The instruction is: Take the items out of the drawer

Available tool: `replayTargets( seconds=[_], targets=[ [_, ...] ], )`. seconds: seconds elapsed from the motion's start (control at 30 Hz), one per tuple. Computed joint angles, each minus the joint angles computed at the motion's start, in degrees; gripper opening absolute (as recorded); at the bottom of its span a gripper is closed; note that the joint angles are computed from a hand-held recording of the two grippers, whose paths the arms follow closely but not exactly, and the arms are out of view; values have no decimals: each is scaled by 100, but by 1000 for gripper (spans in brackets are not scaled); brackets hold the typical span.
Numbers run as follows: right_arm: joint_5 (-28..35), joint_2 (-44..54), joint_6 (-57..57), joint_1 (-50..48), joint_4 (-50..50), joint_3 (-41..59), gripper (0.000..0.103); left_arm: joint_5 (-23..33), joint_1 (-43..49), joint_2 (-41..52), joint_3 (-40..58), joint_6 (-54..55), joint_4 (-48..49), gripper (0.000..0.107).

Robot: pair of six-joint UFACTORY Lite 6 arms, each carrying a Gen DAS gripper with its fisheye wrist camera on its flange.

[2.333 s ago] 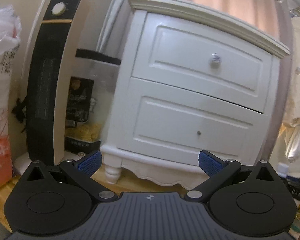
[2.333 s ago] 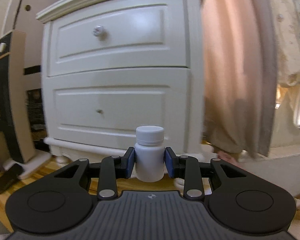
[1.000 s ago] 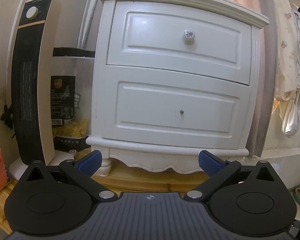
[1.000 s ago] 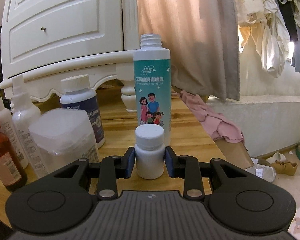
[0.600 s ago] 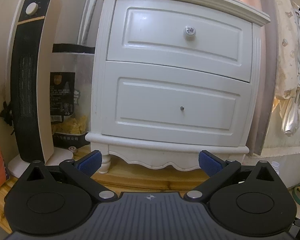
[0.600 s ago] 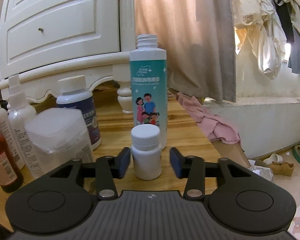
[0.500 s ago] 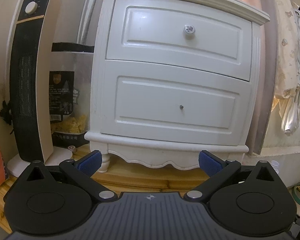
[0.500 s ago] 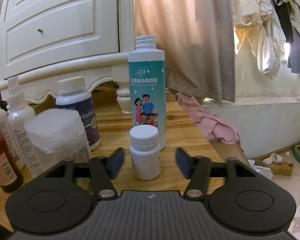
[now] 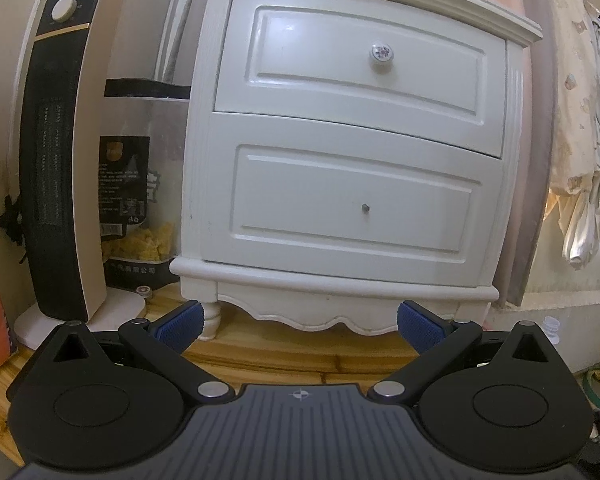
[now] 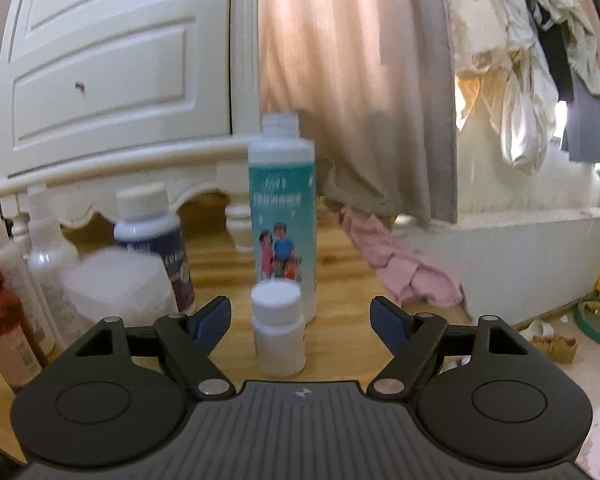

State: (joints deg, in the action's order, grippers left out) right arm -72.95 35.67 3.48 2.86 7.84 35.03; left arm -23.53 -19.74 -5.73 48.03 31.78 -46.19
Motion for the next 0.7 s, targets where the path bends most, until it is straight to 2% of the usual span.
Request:
replayTargets(
  seconds=[0.1,0.27,0.4,0.5,0.57,0.7],
  targets=[
    [26,-502,-167,42,184,-241,79,1,23,17,-3,-64,-17,103],
    [825,-1718,64,-94,-217,-527,79,3,99,15,-23,-124,-24,103],
    [1713,-2538,230,-37,-409,-489,81,-306,45,74,47,338,-482,103],
    [2397,-2894,415,52,-565,-291,85,-266,111,43,99,342,-416,103],
    [2644,-3030,-19,350,-65,-159,103,-213,142,9,119,287,-302,103],
    [2894,-3235,-1178,1016,1233,131,103,-235,122,6,142,156,-88,103]
  ],
)
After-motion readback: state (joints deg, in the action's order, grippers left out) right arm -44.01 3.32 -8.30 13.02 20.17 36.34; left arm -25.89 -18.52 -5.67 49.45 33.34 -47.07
